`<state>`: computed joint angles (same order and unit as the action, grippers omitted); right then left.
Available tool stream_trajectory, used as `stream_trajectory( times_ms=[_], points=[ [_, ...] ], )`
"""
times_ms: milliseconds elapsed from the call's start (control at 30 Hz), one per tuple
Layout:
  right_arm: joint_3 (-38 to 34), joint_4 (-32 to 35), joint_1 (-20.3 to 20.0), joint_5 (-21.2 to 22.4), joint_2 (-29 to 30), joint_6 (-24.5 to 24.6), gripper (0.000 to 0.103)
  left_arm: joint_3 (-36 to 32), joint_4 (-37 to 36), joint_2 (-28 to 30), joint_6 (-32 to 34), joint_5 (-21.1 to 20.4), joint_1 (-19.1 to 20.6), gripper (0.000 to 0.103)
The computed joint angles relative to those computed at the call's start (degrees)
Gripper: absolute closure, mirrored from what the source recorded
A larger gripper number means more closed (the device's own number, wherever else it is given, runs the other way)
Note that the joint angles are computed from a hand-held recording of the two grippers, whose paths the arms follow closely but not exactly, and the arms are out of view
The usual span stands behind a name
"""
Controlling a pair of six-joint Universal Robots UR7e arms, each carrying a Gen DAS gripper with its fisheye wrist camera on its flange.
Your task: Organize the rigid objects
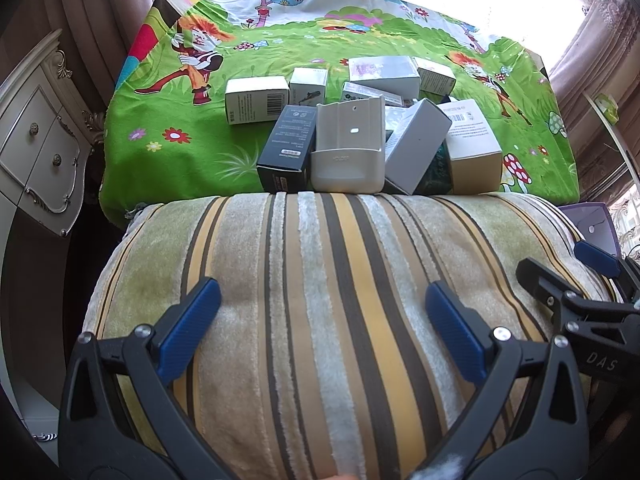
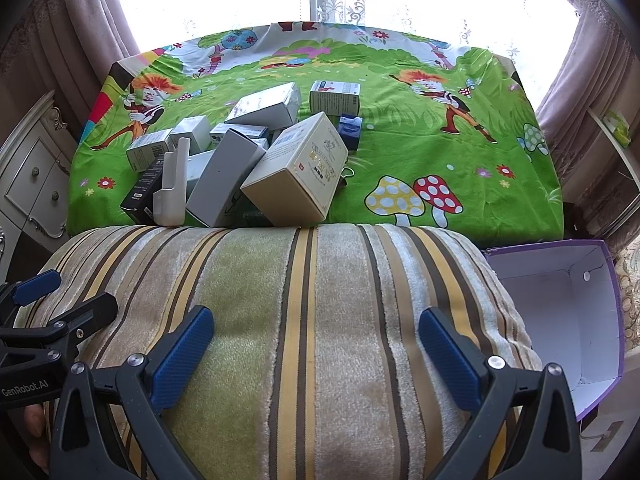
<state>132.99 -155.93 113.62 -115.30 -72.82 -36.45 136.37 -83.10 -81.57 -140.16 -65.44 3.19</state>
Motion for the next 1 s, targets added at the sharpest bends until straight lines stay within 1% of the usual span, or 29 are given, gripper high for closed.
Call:
stream_trajectory(
  times_ms=[167, 267, 367, 433, 533, 633, 700, 767, 833, 900, 933, 1000],
  points=[
    [-0.2, 0.5, 0.3, -0.5, 0.2, 0.3, 0.000, 0.2, 0.1, -0.4, -0.1, 0.1, 0.1, 0.000],
    [-1.0, 1.9, 0.5, -1.2, 0.6, 1.4, 0.000, 0.2, 0.0, -0.4, 0.0, 0.1, 0.1, 0.000],
    [-2.2, 4.4, 1.4, -2.9, 1.2, 3.2, 0.000, 0.2, 0.0, -0.4, -0.2, 0.2, 0.0, 0.000],
    [-2.3, 4.8, 1.5, -3.2, 1.2, 3.4, 0.000, 0.2, 0.0, -0.4, -0.1, 0.2, 0.1, 0.000],
    [-1.3, 2.7, 1.0, -2.2, 0.7, 2.4, 0.000, 0.2, 0.2, -0.6, -0.2, 0.0, 0.0, 0.000],
    [-1.0, 2.2, 0.3, -0.8, 0.2, 1.1, 0.000, 0.2, 0.5, -0.6, -0.6, -0.1, -0.4, 0.000],
    [-1.4, 3.0, 0.0, 0.3, 0.0, -0.4, 0.000, 0.1, 0.6, -0.8, -0.8, 0.2, -1.0, 0.000],
    [-1.8, 4.2, -0.5, 1.6, -0.4, -1.7, 0.000, 0.3, 1.1, -1.6, -2.3, 0.9, -2.1, 0.001],
    [-2.5, 5.2, -0.5, 1.8, -0.6, -3.6, 0.000, 0.9, 1.7, -3.6, -3.9, 1.1, -3.3, 0.003],
    [-3.3, 6.1, 0.0, 1.5, -0.5, -5.5, 0.000, 1.8, 2.5, -6.1, -5.7, 2.9, -4.9, 0.005],
    [-3.7, 5.9, 0.3, 1.4, -0.3, -6.5, 0.000, 1.9, 3.4, -7.1, -5.6, 3.9, -5.2, 0.005],
    [-5.1, 6.1, 0.8, 2.3, 0.3, -6.5, 0.000, 1.3, 6.4, -8.6, -5.3, 5.3, -4.8, 0.006]
  ],
)
